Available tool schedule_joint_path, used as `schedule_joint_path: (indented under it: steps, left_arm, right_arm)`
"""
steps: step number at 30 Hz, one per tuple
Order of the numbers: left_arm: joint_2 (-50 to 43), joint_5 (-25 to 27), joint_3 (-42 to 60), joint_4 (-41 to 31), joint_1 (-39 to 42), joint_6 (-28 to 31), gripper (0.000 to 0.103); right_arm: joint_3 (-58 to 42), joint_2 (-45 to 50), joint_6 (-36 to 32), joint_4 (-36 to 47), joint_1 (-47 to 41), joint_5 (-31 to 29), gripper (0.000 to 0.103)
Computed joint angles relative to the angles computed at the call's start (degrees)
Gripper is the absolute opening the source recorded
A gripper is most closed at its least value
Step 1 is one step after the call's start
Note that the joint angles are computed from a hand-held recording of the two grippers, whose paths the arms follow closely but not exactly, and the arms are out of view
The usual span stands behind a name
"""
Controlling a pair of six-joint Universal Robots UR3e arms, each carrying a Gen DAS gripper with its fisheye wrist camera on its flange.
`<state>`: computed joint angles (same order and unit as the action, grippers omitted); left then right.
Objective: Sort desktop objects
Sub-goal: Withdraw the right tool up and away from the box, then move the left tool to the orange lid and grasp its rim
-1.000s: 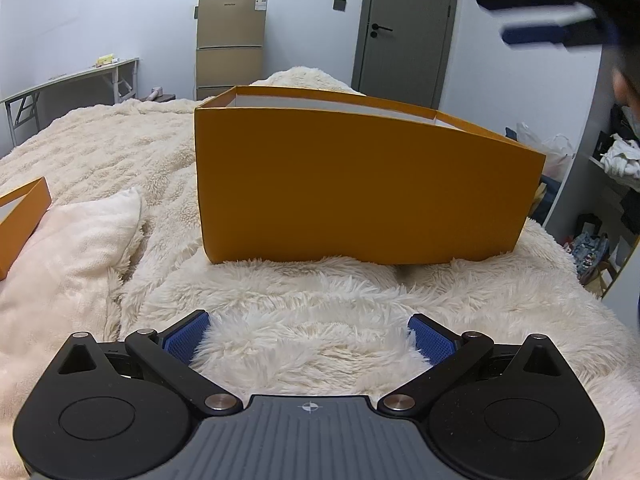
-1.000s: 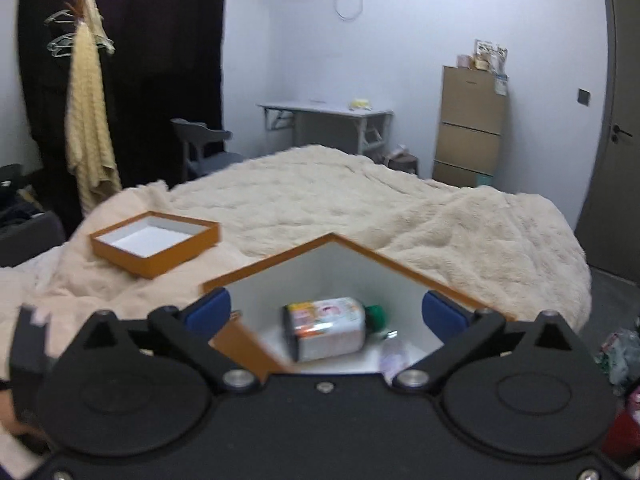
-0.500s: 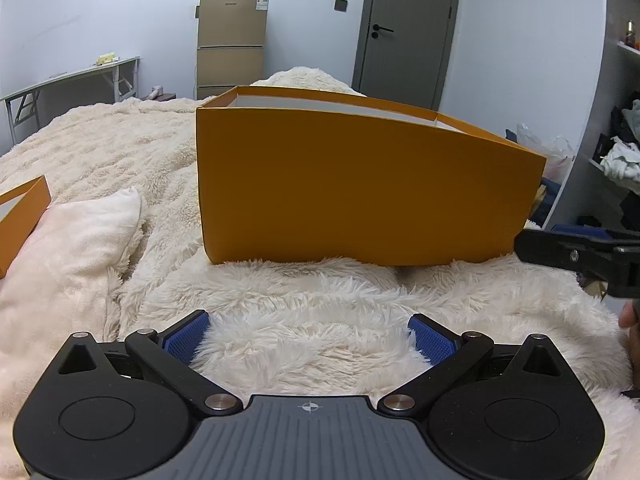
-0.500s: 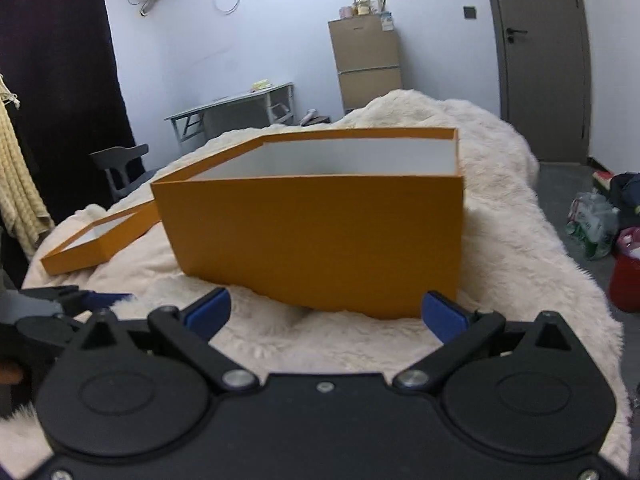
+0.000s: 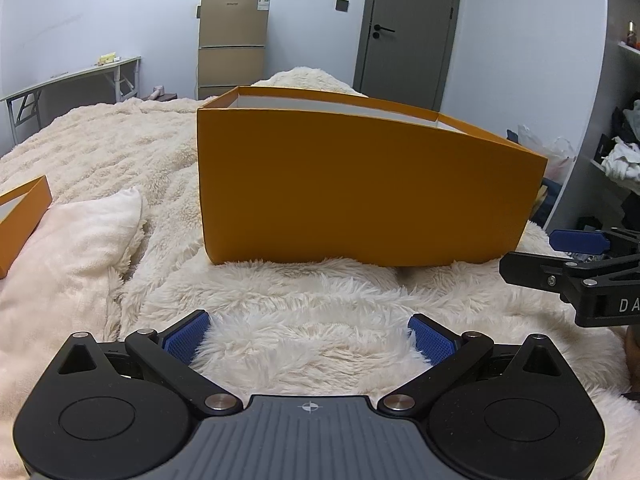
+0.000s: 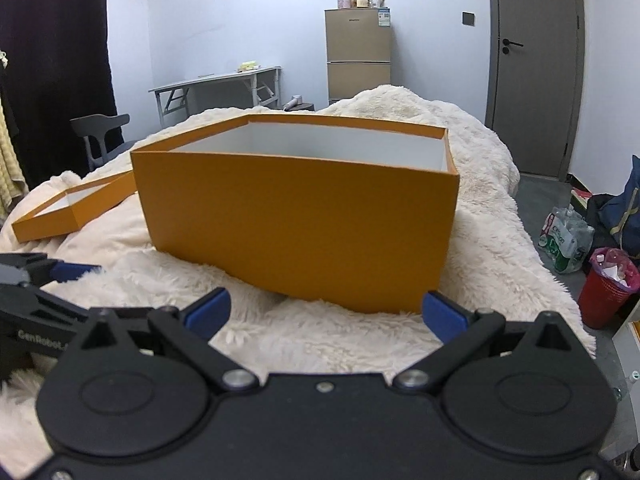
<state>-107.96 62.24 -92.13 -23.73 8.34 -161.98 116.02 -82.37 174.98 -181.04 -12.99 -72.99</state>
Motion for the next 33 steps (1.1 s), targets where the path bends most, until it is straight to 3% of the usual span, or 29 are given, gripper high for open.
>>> schedule_joint_path:
  steps: [6,10,13,14,16,18,22,26,33]
  left_arm:
    - [-0.2,-1.5,0.7,-1.6,0.9,-0.2,0.103]
    - [-0.9,-5.6,2.2,-2.9,3.9,-1.1,0.103]
    - [-1.4,-9.1,-2.8,14.3,8.3,-5.7,0.103]
    - [-2.6,-9.8,-4.6,23.8,10.0,-7.3,0.103]
    - [-4.7,-9.4,-5.5,35.2,12.4,-7.5,0.103]
    - [-5.9,-6.8,-3.6,38.2,14.1,-4.1,0.103]
    - [-10.0,0.0,6.5,32.7,17.6,15.4,0.103]
    - [-18.0,8.8,17.2,30.9,18.7,26.0,0.103]
    - [-29.1,10.5,32.3,14.1,22.0,39.5,0.103]
  right_arm:
    - [-0.8,0.1,0.5,2.9,-1.8,4.3,0.103]
    - [-1.1,0.2,0.6,4.0,-2.3,5.8,0.103]
    - [-1.0,0.2,0.2,4.4,-2.5,6.8,0.103]
    - [-1.0,0.2,0.1,4.6,-2.5,7.0,0.103]
    - [-1.1,0.3,0.1,5.1,-2.6,7.4,0.103]
    - [-1.2,0.3,0.1,5.5,-2.7,7.6,0.103]
    - [-1.2,0.3,0.3,5.5,-2.8,7.9,0.103]
    - [-1.3,0.4,0.5,5.7,-3.1,8.7,0.103]
    - [-1.6,0.4,0.7,6.3,-3.5,9.3,0.103]
